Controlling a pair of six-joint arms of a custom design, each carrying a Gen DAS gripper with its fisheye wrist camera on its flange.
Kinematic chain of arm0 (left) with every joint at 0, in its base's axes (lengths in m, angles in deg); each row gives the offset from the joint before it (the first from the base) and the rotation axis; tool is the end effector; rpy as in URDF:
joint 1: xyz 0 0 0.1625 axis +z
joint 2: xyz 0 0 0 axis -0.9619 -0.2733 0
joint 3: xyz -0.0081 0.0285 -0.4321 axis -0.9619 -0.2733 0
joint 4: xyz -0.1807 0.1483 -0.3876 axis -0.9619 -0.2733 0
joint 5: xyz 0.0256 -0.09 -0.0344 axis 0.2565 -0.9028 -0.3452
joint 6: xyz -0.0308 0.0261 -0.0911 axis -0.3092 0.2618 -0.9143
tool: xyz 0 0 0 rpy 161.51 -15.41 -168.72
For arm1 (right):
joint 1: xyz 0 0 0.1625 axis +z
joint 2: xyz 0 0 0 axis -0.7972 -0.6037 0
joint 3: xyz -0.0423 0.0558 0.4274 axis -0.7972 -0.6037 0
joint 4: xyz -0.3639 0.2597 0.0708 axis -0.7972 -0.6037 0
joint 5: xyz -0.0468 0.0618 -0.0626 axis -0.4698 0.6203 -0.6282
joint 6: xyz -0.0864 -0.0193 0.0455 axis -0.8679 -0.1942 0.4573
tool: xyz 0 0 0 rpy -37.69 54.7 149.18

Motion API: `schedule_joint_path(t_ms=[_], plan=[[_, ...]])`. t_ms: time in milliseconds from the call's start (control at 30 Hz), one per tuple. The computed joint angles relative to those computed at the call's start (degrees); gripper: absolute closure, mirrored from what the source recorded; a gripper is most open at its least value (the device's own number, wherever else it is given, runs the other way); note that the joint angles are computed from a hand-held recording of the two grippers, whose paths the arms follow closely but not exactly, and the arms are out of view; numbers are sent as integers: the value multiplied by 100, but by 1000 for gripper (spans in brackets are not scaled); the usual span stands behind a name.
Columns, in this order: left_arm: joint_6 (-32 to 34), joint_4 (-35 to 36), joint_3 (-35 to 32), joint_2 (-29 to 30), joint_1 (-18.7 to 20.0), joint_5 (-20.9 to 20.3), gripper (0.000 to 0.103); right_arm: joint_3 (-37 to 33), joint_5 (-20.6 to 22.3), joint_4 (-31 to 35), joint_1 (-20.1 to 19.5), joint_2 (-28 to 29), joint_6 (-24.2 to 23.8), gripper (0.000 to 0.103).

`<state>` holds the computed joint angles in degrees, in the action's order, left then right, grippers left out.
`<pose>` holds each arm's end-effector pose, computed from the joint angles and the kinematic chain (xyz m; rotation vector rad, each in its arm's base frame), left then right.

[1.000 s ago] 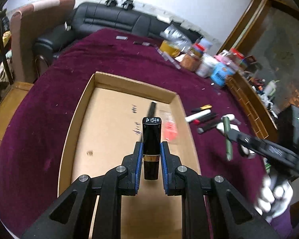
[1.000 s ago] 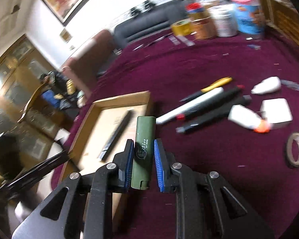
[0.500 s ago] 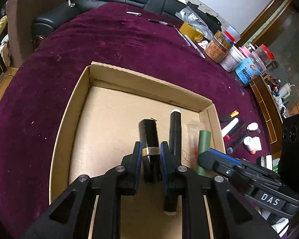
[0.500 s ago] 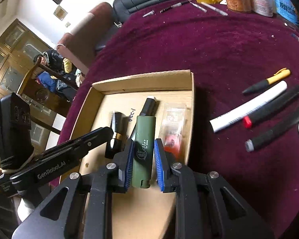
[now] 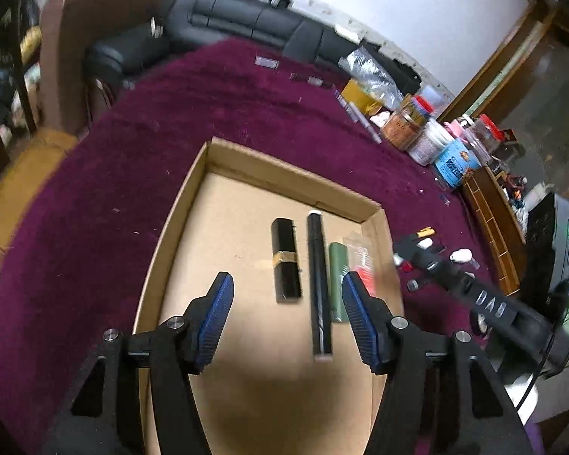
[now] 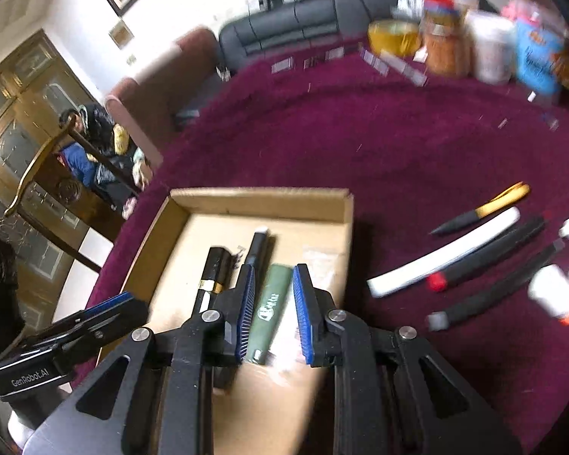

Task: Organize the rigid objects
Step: 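Open both grippers and withdraw them from the tray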

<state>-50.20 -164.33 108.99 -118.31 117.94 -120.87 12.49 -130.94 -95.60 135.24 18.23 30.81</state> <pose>-0.3864 -0.6546 -0.0011 -0.0106 2.5494 -0.9693 0.0260 -0.7463 0.3439 0.7048 -2.7478 0.5568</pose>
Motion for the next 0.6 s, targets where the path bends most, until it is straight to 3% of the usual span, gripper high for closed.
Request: schedule_joint_path(t_ms=[100,133,167,267,333,467,600], plan=[[258,-388,148,63,-388,263,39,243,172,-501,-172,-393,-471,67],[375,-628,191,101,-501,199,36,272,202,-640,-266,-501,-614,51],[498,-855,221,140,-588,76,34,250,168,-702,-299,-526,-656,45],[742,-1384,149,420,-828,-230,33,-15,-116,-845,-526,-543,-633,45],[789,-1362,-43,645,-896,-329,33,-370,-215,-555,-737,-479,-359,45],[576,-798,-360,961,-886,-755,34,-788,-186,-50,-950,-356,-62,45],[254,-432,-469,1039,-887,-811,34,-1105,-21,320,-976,-137,-225,45]])
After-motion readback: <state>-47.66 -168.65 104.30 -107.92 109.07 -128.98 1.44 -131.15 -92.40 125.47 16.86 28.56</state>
